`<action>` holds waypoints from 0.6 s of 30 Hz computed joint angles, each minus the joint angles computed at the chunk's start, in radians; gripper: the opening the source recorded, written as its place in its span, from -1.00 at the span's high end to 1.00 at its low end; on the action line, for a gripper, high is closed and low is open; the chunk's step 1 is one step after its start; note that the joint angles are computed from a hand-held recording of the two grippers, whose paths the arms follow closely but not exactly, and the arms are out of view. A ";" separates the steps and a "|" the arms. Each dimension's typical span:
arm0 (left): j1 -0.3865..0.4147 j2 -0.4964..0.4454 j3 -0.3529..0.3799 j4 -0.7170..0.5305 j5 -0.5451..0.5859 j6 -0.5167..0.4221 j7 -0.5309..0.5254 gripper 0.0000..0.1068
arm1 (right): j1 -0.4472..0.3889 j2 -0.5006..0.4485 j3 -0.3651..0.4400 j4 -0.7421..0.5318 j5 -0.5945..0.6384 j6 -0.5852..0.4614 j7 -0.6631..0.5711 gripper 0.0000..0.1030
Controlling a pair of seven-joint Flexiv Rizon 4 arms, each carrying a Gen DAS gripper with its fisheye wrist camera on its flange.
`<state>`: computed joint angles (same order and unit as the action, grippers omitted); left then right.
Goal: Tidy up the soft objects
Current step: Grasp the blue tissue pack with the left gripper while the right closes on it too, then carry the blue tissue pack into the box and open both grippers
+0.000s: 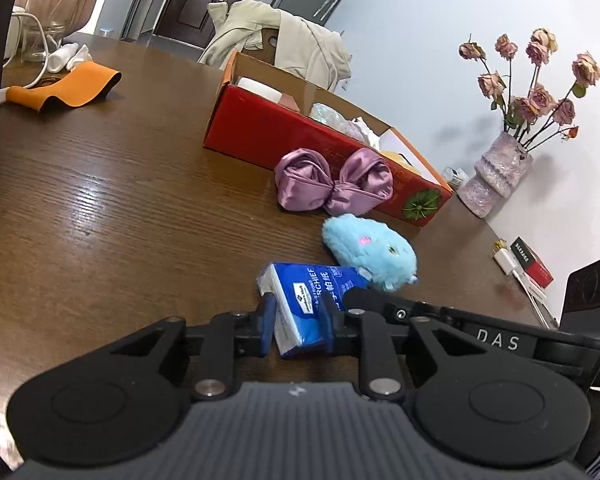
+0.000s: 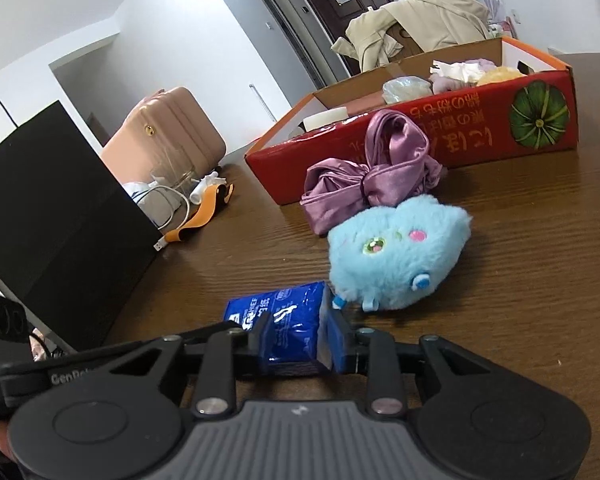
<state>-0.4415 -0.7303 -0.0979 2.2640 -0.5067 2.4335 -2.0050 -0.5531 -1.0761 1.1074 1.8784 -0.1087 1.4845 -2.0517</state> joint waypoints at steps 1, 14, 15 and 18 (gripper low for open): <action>-0.014 0.008 0.000 0.008 -0.017 0.005 -0.001 0.57 | 0.000 0.009 -0.004 0.011 -0.001 0.010 -0.005 0.46; 0.097 0.040 0.000 -0.294 0.129 -0.052 0.180 0.57 | -0.132 0.002 0.143 0.033 -0.175 0.177 -0.011 0.47; 0.116 0.027 -0.002 -0.355 0.136 -0.091 0.202 0.57 | -0.099 0.005 0.131 -0.025 -0.191 0.174 0.009 0.47; 0.183 -0.030 -0.016 -0.541 0.157 -0.234 0.249 0.57 | 0.012 -0.018 0.097 -0.220 -0.245 0.114 0.070 0.47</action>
<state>-0.2584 -0.7603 -0.1136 1.7225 -0.3500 2.1992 -1.7555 -0.5411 -1.0939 1.2042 1.6580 -0.3532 1.5985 -1.9820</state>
